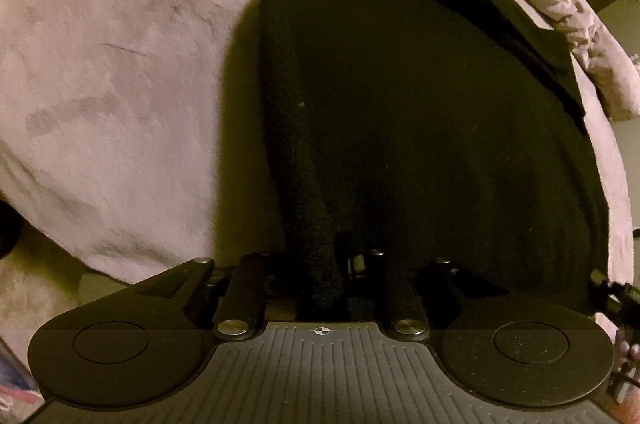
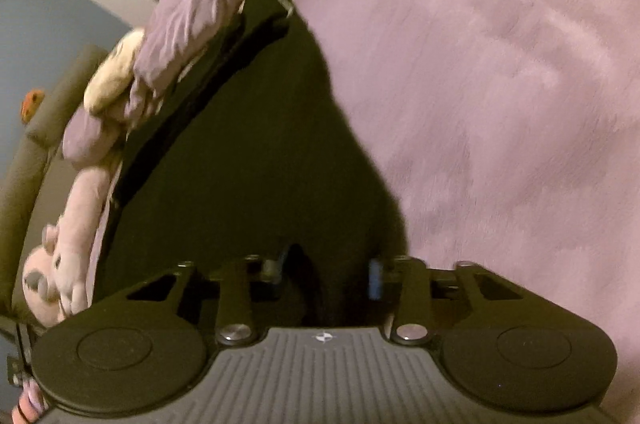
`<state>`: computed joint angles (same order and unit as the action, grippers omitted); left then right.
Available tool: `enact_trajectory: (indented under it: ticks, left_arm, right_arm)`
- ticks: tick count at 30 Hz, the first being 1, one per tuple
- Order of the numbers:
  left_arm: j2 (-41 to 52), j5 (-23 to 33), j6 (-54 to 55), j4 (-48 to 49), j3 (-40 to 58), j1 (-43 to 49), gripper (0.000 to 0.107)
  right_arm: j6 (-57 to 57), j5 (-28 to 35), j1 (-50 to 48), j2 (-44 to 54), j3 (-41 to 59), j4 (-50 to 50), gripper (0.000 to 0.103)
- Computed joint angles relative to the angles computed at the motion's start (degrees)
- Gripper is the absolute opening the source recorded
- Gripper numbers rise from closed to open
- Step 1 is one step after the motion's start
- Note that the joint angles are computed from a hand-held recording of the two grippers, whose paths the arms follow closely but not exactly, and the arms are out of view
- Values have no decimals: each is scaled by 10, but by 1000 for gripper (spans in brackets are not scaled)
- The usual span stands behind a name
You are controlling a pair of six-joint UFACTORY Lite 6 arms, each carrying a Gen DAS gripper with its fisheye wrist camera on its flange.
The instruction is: Fold small clothes
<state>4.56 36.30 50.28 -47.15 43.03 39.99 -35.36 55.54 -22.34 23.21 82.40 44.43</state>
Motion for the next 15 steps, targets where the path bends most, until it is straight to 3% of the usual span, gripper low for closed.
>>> enact_trajectory:
  ticks: [3, 6, 10, 15]
  left_arm:
    - [-1, -17, -10, 5, -3, -16, 24]
    - [-18, -38, -51, 35, -4, -42, 16]
    - [-56, -60, -99, 85, -13, -80, 13]
    - [-95, -42, -85, 53, -8, -88, 12]
  right_arm:
    - [-13, -6, 8, -32, -32, -19, 21]
    - [-5, -6, 23, -46, -29, -32, 14]
    - [-6, 17, 28, -48, -9, 1, 12]
    - [-13, 37, 34, -50, 10, 81, 11]
